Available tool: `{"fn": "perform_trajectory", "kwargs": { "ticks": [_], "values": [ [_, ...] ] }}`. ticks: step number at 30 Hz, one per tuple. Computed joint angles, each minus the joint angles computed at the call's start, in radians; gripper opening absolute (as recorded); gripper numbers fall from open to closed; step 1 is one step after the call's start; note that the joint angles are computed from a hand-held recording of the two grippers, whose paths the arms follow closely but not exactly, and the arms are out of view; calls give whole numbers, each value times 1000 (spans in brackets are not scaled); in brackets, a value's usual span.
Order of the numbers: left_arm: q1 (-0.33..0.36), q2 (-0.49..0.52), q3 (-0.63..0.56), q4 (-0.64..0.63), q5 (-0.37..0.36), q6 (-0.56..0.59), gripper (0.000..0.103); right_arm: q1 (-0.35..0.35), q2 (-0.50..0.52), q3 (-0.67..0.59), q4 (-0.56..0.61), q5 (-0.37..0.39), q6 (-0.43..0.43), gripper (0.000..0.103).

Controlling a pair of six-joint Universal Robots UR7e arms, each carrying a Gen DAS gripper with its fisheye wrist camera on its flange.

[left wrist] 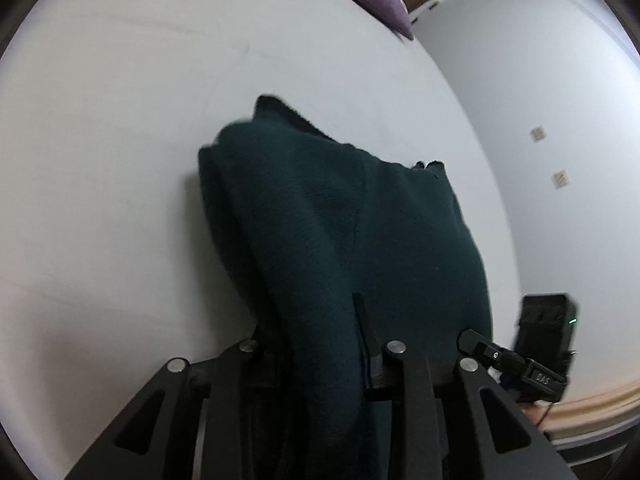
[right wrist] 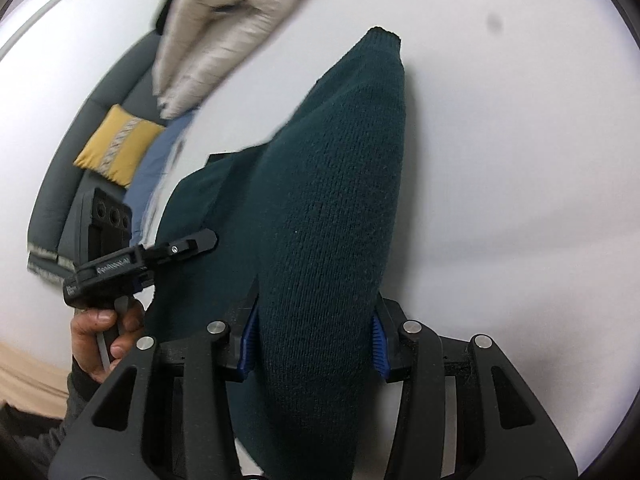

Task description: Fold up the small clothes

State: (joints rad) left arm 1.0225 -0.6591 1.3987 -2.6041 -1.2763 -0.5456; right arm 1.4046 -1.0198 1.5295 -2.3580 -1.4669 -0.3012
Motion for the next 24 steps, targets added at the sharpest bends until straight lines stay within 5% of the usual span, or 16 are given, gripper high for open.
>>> {"fn": "perform_trajectory", "kwargs": {
  "ticks": [6,11,16,19,24],
  "values": [
    [-16,-7,18,-8,31,-3,31,13,-15,11,-20,-21,26,51],
    [13,-8,34,-60,-22,-6,33,20,-21,-4,-72,-32,74,54],
    [18,-16,55,-93,-35,-4,33,8,32,-91,42,25,99,54],
    [13,-27,80,-120,-25,-9,30,7,49,-118,40,11,70,50],
    [-19,-39,114,-152,38,-24,29,89,33,-76,-91,-118,-75,39]
  ]
}}
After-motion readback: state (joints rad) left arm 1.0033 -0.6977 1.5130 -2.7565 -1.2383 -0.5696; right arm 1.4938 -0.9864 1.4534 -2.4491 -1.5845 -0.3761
